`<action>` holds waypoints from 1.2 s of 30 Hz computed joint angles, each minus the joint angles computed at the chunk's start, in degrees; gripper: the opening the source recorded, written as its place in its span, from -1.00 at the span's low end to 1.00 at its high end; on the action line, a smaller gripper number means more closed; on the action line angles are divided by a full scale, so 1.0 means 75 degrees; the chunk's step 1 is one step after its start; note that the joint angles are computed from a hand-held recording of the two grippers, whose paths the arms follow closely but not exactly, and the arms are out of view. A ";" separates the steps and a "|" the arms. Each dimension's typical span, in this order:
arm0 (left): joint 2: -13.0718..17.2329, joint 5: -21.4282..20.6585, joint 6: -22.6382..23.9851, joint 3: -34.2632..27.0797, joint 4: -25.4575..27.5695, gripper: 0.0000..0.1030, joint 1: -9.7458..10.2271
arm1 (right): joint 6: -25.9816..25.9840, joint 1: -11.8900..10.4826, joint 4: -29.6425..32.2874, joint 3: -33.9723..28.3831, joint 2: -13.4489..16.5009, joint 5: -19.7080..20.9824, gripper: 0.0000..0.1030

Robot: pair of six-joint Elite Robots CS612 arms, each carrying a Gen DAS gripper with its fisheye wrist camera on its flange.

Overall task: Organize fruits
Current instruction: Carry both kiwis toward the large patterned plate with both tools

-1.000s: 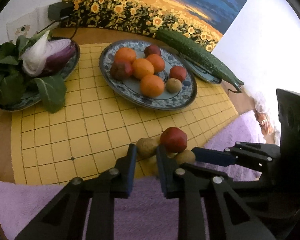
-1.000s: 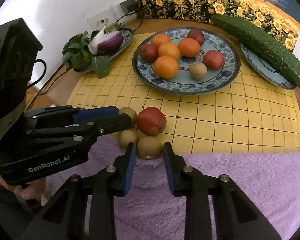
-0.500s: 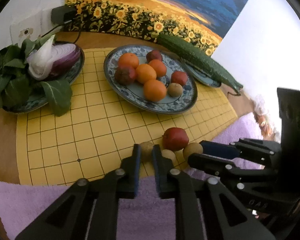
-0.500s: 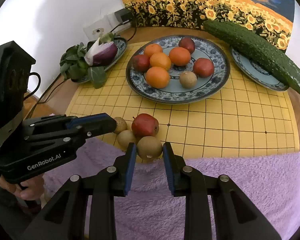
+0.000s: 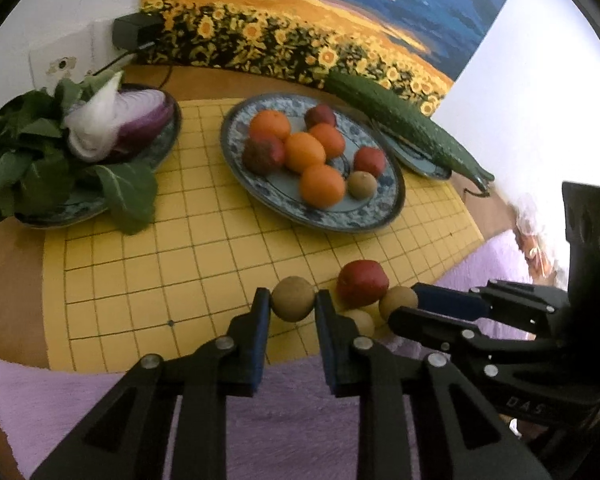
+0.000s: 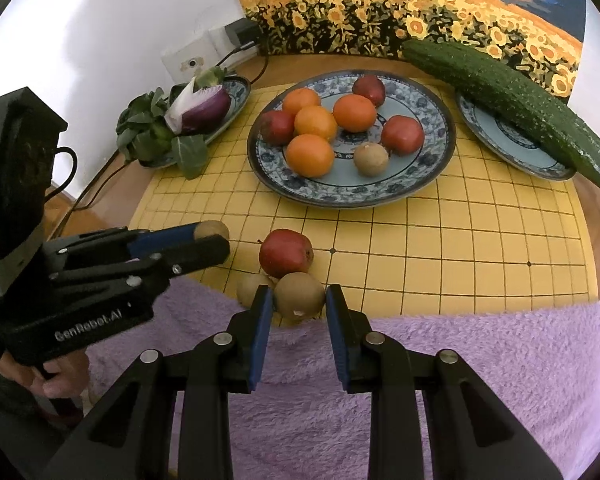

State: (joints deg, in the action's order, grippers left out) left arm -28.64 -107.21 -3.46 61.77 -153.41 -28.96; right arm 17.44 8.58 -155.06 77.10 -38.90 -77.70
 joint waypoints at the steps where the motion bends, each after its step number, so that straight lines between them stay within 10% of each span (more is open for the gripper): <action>1: -0.0019 0.0045 -0.0008 0.0017 0.0003 -0.54 0.0000 | 0.0017 -0.0009 -0.0021 0.0005 -0.0004 0.0013 -0.45; 36: 0.0370 0.0121 -0.0185 -0.1072 0.0240 -0.54 0.0025 | 0.0494 -0.0250 -0.0616 -0.0620 0.0288 -0.0135 -0.44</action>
State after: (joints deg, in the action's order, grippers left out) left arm -25.87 -106.31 -4.85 53.74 -151.61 -28.77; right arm 21.15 6.70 -159.68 72.45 -36.74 -78.71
